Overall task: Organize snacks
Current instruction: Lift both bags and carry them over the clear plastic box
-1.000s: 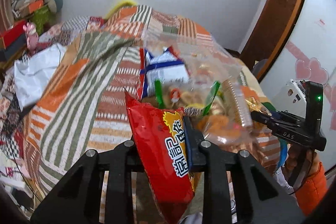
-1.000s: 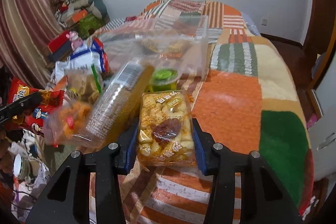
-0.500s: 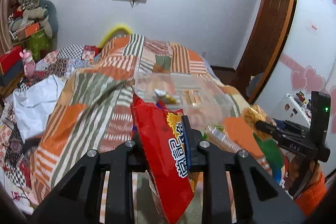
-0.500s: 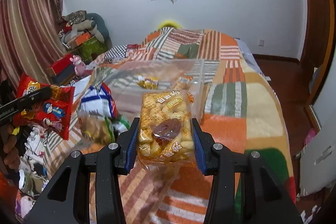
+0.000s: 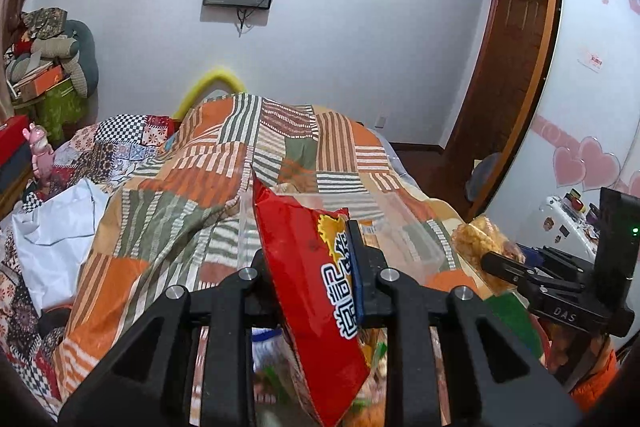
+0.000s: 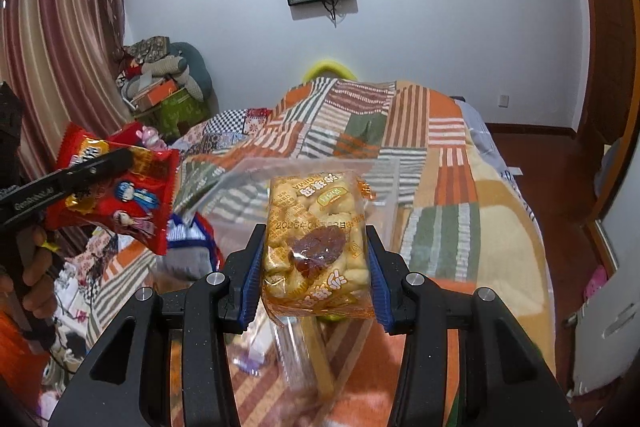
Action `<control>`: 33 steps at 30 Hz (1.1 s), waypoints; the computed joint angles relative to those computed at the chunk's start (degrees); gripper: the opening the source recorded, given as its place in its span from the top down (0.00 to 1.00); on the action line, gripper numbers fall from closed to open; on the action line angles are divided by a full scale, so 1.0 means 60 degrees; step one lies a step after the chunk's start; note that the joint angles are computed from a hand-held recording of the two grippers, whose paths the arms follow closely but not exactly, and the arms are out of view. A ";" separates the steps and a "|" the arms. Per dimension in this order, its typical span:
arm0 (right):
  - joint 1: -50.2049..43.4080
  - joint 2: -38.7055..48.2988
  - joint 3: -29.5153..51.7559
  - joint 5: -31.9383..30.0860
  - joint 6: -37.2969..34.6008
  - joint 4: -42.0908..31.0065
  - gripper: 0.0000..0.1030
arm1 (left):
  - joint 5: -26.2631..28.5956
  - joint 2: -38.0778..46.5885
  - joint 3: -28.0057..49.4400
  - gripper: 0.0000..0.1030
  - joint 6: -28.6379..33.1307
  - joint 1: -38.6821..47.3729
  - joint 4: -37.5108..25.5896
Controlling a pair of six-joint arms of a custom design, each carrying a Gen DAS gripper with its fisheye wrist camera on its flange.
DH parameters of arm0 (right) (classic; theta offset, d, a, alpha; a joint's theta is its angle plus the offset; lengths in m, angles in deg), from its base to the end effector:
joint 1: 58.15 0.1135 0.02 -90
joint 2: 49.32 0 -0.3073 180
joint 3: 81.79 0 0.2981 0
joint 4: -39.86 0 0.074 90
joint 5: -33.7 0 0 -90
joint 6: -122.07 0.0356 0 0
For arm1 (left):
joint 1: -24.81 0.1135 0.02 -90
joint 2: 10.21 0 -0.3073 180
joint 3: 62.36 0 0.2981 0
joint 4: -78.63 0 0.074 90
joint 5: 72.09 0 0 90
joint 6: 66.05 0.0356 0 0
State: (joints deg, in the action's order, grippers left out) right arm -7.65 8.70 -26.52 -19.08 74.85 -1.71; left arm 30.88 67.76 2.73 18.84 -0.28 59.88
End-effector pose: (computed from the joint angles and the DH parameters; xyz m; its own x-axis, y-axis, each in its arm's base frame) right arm 0.1618 0.1624 0.2884 -0.5566 0.1751 -0.8121 0.0529 0.9830 0.1757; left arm 0.3037 -0.1510 0.2906 -0.5253 0.1501 -0.8376 0.5417 0.8181 -0.1931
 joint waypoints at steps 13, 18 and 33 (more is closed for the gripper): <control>-0.1727 0.0889 0.0145 -0.1607 -0.1369 0.1631 0.59 | -0.0069 0.2202 0.1754 0.77 -0.0047 0.0033 -0.0052; -0.2292 0.1509 0.0326 -0.2241 -0.1677 0.1989 0.59 | -0.0216 0.3047 0.2398 0.77 0.0043 0.0061 -0.0168; -0.3454 0.3636 0.1323 -0.3850 -0.2444 0.2127 0.59 | -0.0263 0.5141 0.4207 0.76 0.0186 0.0230 -0.1522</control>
State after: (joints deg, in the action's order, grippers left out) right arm -28.38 30.52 -18.59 -42.18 60.18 11.05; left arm 29.31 98.60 27.97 19.95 1.10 50.75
